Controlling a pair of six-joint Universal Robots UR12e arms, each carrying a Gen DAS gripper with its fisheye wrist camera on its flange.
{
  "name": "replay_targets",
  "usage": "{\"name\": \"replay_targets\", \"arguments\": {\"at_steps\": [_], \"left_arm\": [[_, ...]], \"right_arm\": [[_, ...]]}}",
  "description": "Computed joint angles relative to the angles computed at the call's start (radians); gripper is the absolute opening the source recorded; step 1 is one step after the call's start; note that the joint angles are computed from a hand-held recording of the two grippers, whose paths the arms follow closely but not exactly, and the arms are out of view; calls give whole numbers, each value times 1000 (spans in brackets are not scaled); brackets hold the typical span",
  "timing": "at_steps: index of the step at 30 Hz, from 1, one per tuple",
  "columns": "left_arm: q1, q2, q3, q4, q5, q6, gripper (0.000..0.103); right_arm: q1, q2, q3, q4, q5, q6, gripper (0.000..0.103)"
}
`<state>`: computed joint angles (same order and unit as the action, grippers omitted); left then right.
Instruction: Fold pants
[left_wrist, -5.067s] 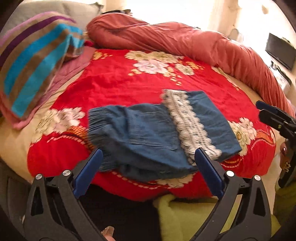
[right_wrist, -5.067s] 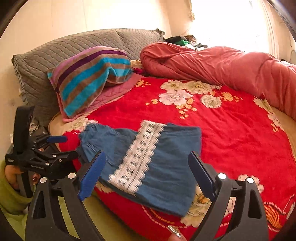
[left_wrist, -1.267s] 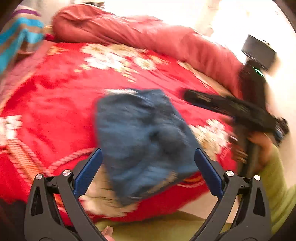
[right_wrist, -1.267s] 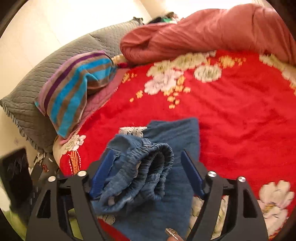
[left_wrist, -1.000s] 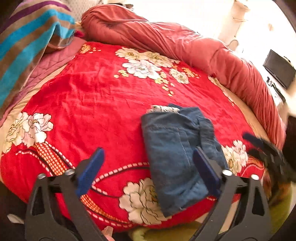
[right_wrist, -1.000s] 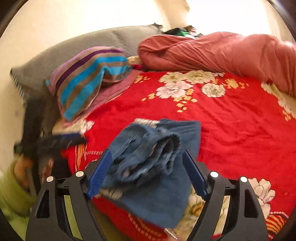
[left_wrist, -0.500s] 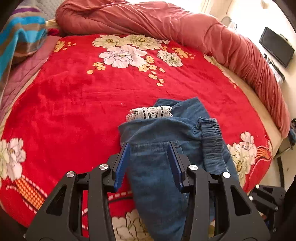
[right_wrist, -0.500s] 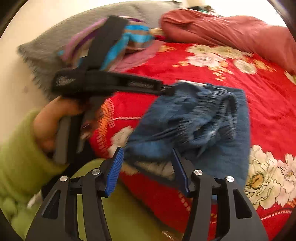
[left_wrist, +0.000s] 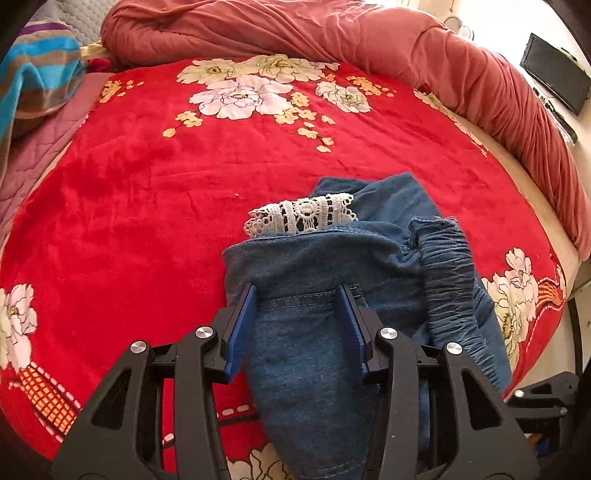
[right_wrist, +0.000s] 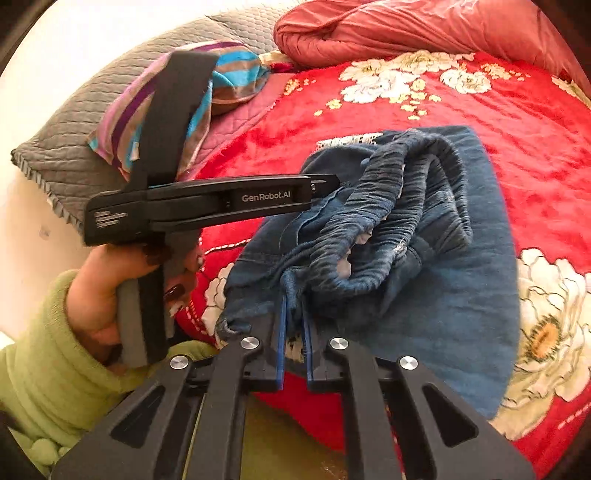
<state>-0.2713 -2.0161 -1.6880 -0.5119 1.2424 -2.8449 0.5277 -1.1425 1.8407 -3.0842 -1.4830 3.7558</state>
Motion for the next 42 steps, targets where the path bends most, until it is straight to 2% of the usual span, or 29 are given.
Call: {"name": "replay_targets", "arguments": {"at_steps": [7,14,19,23,26,29,36,38,39,40,42], "left_arm": [[4,1,-11,18,8,-22,52],[4,12,-26,40,10,-21,52],[3,18,-34,46,18,-24,52],[2,26,-43,57,19,-21,52],[1,33,-51,71,23,-16,55],[1,40,-60,81,21,-16,56],[-3,60,-82,134,25,-7,62],[-3,68,-90,158,25,-1,67],[-4,70,-92,164,26,-1,68],[-4,74,-97,175,23,2,69],[-4,82,-105,194,22,7,72]], "right_arm": [[9,-3,28,59,-22,4,6],[36,-7,1,114,-99,-67,9],[46,-14,0,119,-129,-83,18],[54,-22,3,112,-156,-92,35],[55,-28,6,105,-161,-98,36],[58,-35,13,86,-173,-99,44],[58,-57,34,49,-208,-96,45],[56,-64,41,36,-226,-92,46],[55,-68,45,28,-236,-90,55],[55,-71,49,21,-248,-89,60],[52,-80,57,7,-282,-80,64]]}}
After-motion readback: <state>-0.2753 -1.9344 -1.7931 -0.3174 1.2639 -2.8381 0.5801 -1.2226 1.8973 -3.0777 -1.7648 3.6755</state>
